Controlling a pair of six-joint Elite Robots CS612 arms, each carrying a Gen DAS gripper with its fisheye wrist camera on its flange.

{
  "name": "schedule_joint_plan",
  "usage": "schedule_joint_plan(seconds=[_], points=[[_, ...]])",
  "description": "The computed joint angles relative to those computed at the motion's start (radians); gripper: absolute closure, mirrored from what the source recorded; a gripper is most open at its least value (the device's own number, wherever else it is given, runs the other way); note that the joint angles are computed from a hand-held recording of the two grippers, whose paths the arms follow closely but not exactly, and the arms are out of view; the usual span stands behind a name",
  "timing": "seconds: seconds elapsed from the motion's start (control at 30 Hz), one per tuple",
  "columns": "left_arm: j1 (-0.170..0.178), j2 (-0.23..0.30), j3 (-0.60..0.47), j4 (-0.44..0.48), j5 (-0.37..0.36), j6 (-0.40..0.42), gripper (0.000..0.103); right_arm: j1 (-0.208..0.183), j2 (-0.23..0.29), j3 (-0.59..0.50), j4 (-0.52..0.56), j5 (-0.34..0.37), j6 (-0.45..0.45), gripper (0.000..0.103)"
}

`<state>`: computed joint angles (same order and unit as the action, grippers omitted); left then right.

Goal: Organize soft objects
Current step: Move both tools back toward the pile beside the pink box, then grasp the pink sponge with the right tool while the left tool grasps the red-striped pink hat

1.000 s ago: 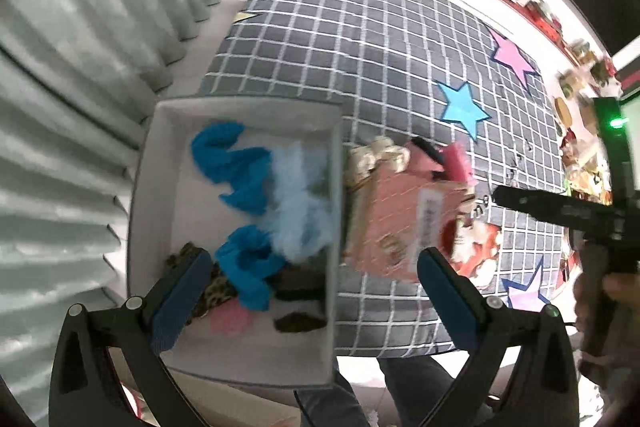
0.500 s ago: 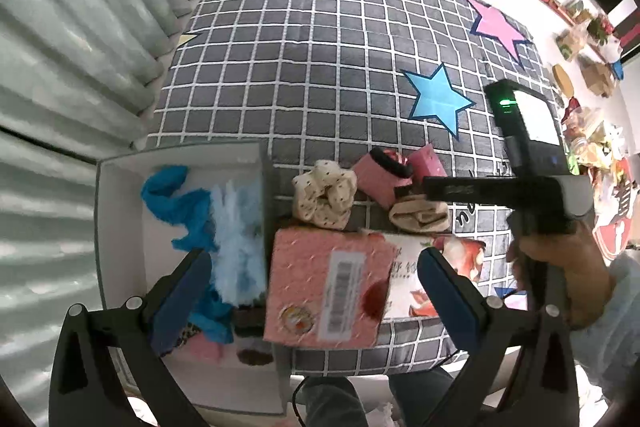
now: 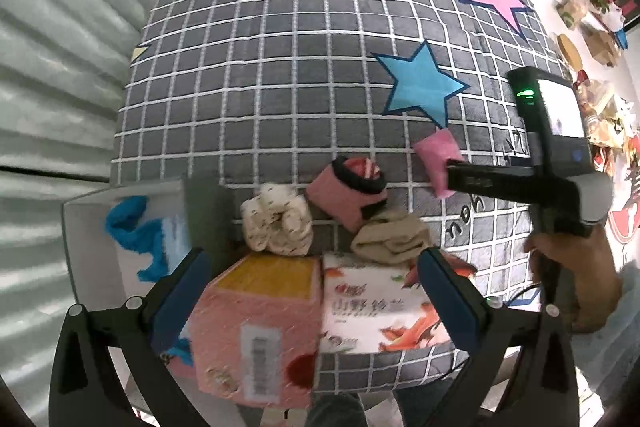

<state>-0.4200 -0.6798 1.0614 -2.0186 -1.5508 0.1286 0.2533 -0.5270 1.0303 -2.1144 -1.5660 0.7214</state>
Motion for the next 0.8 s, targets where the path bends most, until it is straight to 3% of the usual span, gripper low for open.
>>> schedule_joint_plan(seconds=[0.13,0.27,0.4,0.57,0.73,0.77,0.8], points=[[-0.021,0.045,-0.056,0.032,0.037,0.013,0.0,-0.031,-0.038,0.082,-0.036,0.013,0.025,0.001],[-0.045,0.096,-0.119,0.08,0.127,0.015,0.0,-0.048,-0.061,0.149,-0.169,0.11,-0.003,0.001],[-0.059,0.123,-0.152,0.106,0.217,0.033,0.0,-0.044,-0.041,0.1,-0.171,0.16,-0.062,0.001],[-0.055,0.128,-0.172,0.132,0.273,0.04,0.0,-0.033,-0.003,0.029,-0.145,0.209,-0.093,0.001],[-0.054,0.141,-0.191,0.163,0.298,0.04,0.0,0.013,0.073,-0.136,-0.015,0.165,-0.105,0.002],[-0.055,0.144,-0.194,0.168,0.297,0.038,0.0,0.019,0.077,-0.146,-0.003,0.148,-0.116,0.008],[-0.057,0.146,-0.196,0.173,0.298,0.037,0.0,0.027,0.074,-0.138,-0.01,0.138,-0.117,0.02]])
